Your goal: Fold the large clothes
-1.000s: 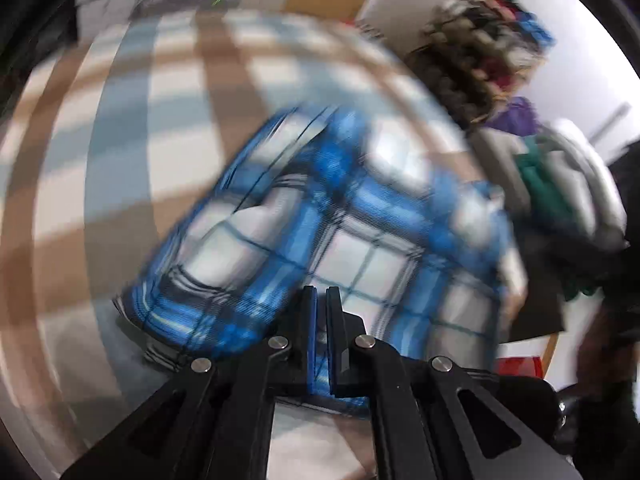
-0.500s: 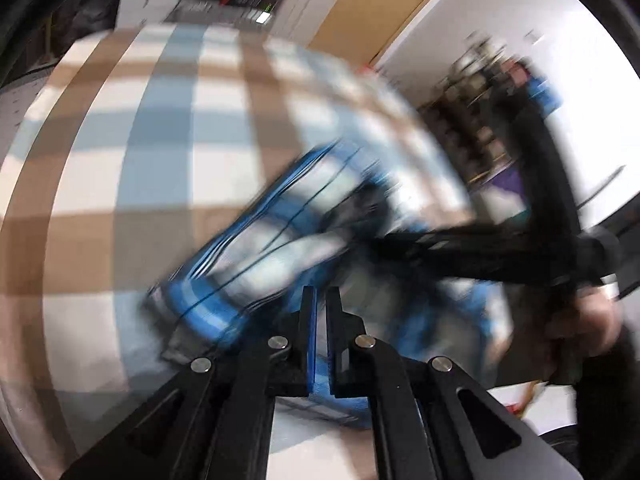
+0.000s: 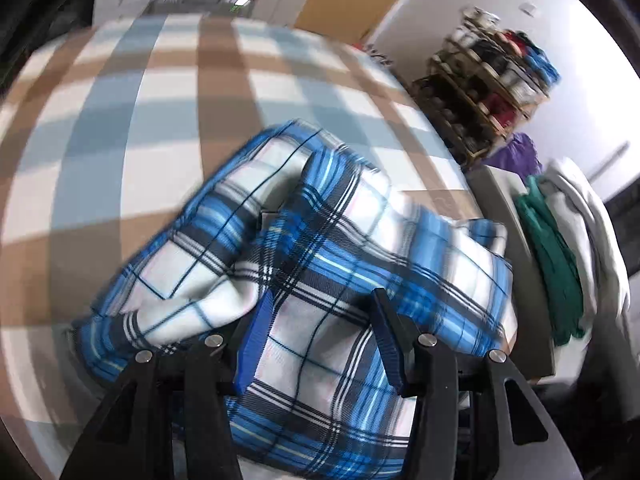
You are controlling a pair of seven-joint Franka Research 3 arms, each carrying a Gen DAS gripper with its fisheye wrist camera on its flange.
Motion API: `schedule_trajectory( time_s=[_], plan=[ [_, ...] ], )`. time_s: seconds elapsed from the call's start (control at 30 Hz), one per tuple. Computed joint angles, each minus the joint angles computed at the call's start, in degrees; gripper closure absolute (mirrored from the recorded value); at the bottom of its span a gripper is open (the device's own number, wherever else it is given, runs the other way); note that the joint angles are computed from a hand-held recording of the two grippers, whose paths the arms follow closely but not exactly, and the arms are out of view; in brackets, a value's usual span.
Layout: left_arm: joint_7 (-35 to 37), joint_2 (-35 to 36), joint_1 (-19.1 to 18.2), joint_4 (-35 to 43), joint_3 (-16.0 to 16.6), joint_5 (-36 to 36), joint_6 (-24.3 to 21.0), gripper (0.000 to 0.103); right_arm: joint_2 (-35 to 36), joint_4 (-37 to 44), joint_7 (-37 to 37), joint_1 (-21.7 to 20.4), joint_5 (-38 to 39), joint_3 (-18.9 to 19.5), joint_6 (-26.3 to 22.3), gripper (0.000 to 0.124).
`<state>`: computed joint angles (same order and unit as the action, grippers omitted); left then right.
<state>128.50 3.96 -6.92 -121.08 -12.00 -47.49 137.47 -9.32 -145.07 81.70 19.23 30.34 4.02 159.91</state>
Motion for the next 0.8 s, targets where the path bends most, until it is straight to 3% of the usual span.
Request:
schedule_trajectory(
  time_s=[0.07,0.1,0.17,0.23,0.3,0.33,0.4,0.53,0.6,0.63,0.7,0.73,0.8],
  plan=[
    [-0.6,-0.8,0.2,-0.4,0.2,0.1,0.3,0.059,0.8,-1.4,-6.5,3.5,10.8,-1.8,6.4,0.094],
    [-0.8,-0.4,0.3,0.1,0.4,-0.2,-0.4,0.059,0.8,-1.6,-7.6,4.2,13.2,-2.2,7.2,0.095],
    [-0.8,-0.4,0.9,0.2,0.8,-2.4,-1.8,0.059,0.5,-2.1,-1.2,1.1,6.0,1.0,7.5,0.096],
    [-0.2,-0.1,1.3,0.3,0.9,-3.4,-2.5,0.059,-0.6,-1.4,4.7,-0.7,-1.7,2.3,4.8,0.096],
    [0.3,-0.5,1.6,0.0,1.1,-3.5,-3.1,0.059,-3.5,-2.2,5.1,-0.3,-2.9,2.1,4.9,0.096],
    [0.6,-0.8,1.6,-0.3,1.1,-3.3,-3.0,0.059,-5.1,-2.9,8.1,-2.4,-7.2,3.7,6.6,0.096],
    [0.9,-0.9,1.4,-0.6,1.0,-2.9,-2.1,0.059,-7.0,-2.7,18.6,-10.5,-20.4,9.0,8.4,0.092],
    [0.0,-0.7,0.1,-0.8,0.3,0.1,1.5,0.059,-4.3,2.2,35.4,-22.6,-37.5,14.9,2.3,0.092],
    [0.1,-0.6,-0.1,-0.9,0.2,0.5,2.2,0.059,0.3,4.7,37.0,-22.1,-40.3,12.7,-0.8,0.092],
    [-0.1,-0.6,-0.2,-1.0,0.2,0.9,2.5,0.059,3.2,5.2,34.0,-22.5,-37.3,12.7,-0.5,0.092],
    [-0.4,-0.5,-0.3,-1.1,0.1,1.3,3.1,0.059,4.3,3.3,34.1,-21.1,-38.6,10.2,5.5,0.092],
    [0.0,-0.5,-0.2,-0.9,0.2,1.0,2.8,0.059,4.2,3.2,34.2,-20.4,-38.9,9.6,5.7,0.091],
    [0.3,-0.3,0.0,-0.8,0.2,0.8,2.4,0.059,2.5,2.0,28.4,-17.4,-32.0,6.5,6.1,0.090]
  ],
)
